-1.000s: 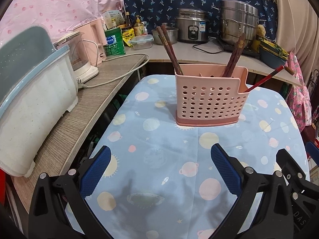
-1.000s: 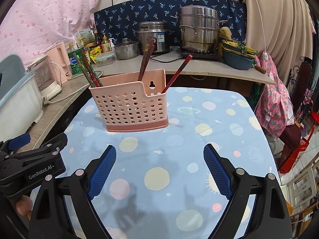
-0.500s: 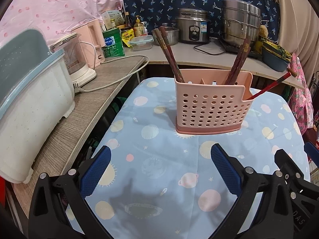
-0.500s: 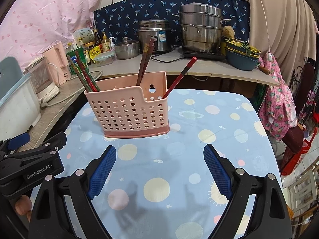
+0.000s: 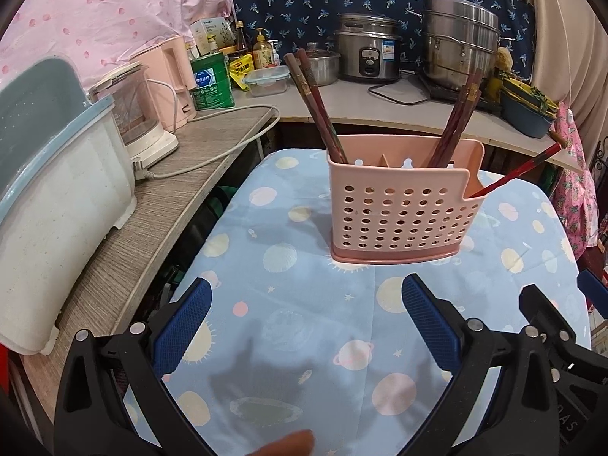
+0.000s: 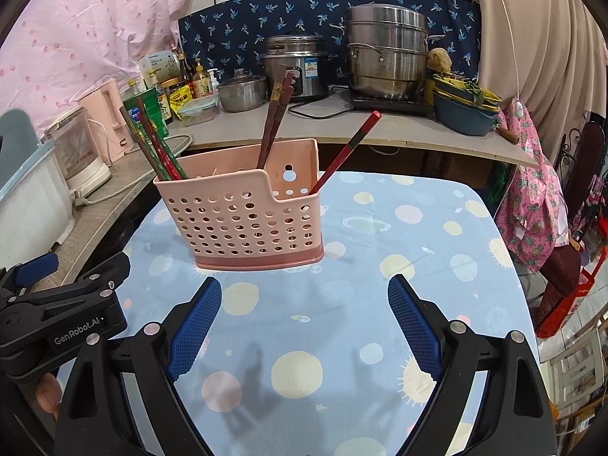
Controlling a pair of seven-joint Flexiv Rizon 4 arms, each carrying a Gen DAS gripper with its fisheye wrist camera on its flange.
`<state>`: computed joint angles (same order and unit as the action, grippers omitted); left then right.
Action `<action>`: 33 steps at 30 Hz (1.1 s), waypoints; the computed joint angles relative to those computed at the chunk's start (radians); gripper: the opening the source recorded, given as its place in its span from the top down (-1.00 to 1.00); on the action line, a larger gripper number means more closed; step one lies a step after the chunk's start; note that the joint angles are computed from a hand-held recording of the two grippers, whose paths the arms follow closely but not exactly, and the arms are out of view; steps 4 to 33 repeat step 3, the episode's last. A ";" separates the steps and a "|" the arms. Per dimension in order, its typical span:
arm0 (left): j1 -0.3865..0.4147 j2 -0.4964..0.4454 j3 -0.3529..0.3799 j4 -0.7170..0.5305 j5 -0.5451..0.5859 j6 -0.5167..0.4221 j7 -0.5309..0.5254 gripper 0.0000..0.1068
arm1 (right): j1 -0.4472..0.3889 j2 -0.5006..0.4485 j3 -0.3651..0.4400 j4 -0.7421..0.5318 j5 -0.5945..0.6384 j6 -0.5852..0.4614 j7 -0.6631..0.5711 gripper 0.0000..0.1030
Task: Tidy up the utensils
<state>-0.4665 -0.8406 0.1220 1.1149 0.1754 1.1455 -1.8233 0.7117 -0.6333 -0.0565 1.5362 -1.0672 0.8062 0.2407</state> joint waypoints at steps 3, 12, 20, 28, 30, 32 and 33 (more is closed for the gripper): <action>0.002 -0.004 -0.006 -0.005 -0.003 -0.002 0.011 -0.80 | -0.003 -0.003 0.000 -0.003 0.004 0.002 -0.003 -0.66; 0.002 -0.004 -0.006 -0.005 -0.003 -0.002 0.011 -0.80 | -0.003 -0.003 0.000 -0.003 0.004 0.002 -0.003 -0.66; 0.002 -0.004 -0.006 -0.005 -0.003 -0.002 0.011 -0.80 | -0.003 -0.003 0.000 -0.003 0.004 0.002 -0.003 -0.66; 0.002 -0.004 -0.006 -0.005 -0.003 -0.002 0.011 -0.80 | -0.003 -0.003 0.000 -0.003 0.004 0.002 -0.003 -0.66; 0.002 -0.004 -0.006 -0.005 -0.003 -0.002 0.011 -0.80 | -0.003 -0.003 0.000 -0.003 0.004 0.002 -0.003 -0.66; 0.002 -0.004 -0.006 -0.005 -0.003 -0.002 0.011 -0.80 | -0.003 -0.003 0.000 -0.003 0.004 0.002 -0.003 -0.66; 0.002 -0.004 -0.006 -0.005 -0.003 -0.002 0.011 -0.80 | -0.003 -0.003 0.000 -0.003 0.004 0.002 -0.003 -0.66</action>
